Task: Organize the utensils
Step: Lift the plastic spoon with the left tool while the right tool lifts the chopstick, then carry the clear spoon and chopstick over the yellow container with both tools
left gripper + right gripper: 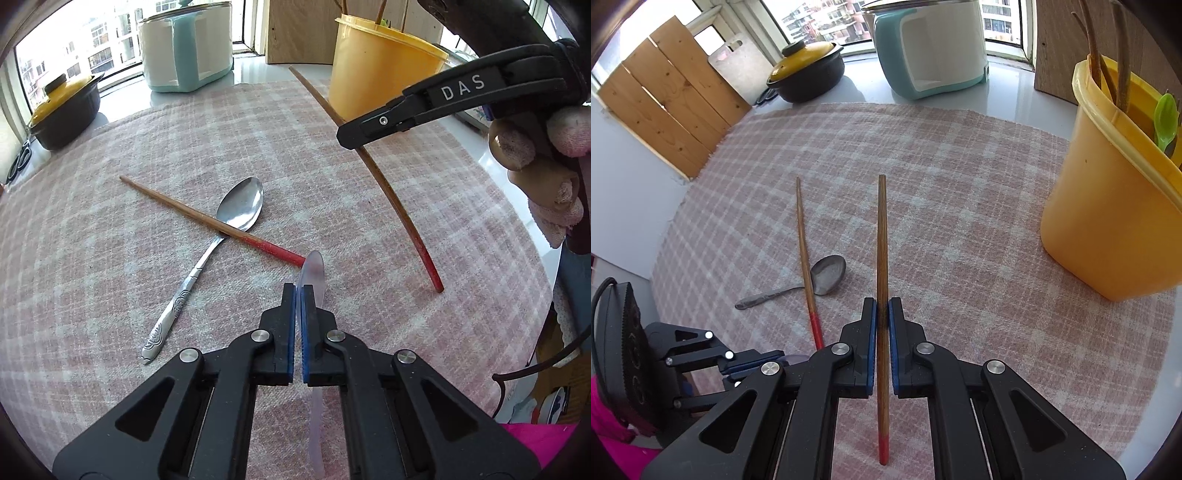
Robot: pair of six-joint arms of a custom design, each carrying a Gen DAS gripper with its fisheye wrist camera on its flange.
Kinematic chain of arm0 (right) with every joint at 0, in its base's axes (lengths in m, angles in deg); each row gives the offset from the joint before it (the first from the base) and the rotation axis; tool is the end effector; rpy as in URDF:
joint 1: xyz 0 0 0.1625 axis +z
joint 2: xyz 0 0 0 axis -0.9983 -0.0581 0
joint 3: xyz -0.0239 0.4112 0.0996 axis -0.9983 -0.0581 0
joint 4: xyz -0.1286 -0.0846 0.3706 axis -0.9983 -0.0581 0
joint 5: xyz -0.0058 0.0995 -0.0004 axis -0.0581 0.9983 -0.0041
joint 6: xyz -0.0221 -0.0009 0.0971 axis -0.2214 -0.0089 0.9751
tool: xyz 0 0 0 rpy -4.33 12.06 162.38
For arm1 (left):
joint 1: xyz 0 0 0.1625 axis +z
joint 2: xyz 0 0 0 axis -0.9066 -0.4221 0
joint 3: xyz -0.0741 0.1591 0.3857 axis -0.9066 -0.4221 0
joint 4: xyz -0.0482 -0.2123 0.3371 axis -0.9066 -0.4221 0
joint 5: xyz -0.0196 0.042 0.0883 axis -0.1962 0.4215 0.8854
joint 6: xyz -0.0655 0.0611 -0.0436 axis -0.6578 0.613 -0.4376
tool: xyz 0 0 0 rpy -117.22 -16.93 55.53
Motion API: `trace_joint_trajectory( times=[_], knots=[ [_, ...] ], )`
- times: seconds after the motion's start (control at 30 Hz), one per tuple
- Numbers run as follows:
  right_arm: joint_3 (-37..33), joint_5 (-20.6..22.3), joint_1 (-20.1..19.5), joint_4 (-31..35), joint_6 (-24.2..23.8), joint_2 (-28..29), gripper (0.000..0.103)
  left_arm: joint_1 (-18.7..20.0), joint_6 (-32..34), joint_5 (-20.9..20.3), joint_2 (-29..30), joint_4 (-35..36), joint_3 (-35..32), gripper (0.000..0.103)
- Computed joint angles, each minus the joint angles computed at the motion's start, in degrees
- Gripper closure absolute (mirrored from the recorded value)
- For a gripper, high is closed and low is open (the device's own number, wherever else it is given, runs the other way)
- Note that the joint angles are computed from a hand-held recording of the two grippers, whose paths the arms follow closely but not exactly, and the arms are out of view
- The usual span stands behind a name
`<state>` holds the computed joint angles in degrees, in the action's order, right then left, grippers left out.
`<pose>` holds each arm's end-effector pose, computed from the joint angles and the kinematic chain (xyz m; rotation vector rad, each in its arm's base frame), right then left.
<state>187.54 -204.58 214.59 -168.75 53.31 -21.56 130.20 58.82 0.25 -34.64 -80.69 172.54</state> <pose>0.4348 -0.4396 -0.0090 0.0962 -2.5779 0.5515 -0.0104 -0.4211 0.3605 1.2616 2.4861 -0.1020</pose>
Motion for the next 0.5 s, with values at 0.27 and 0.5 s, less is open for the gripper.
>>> trace_joint_trajectory(
  times=[0.27,0.5],
  knots=[
    [2.0,-3.2,3.5,-3.4,1.0,-1.5,0.098,1.1,-3.8,-5.0,-0.5,1.4,-4.9,0.103],
    [3.5,-7.5,6.3,-6.3,1.5,-3.4,0.098,-0.2,-5.0,-8.3,-0.3,-1.0,-8.2,0.103]
  ],
)
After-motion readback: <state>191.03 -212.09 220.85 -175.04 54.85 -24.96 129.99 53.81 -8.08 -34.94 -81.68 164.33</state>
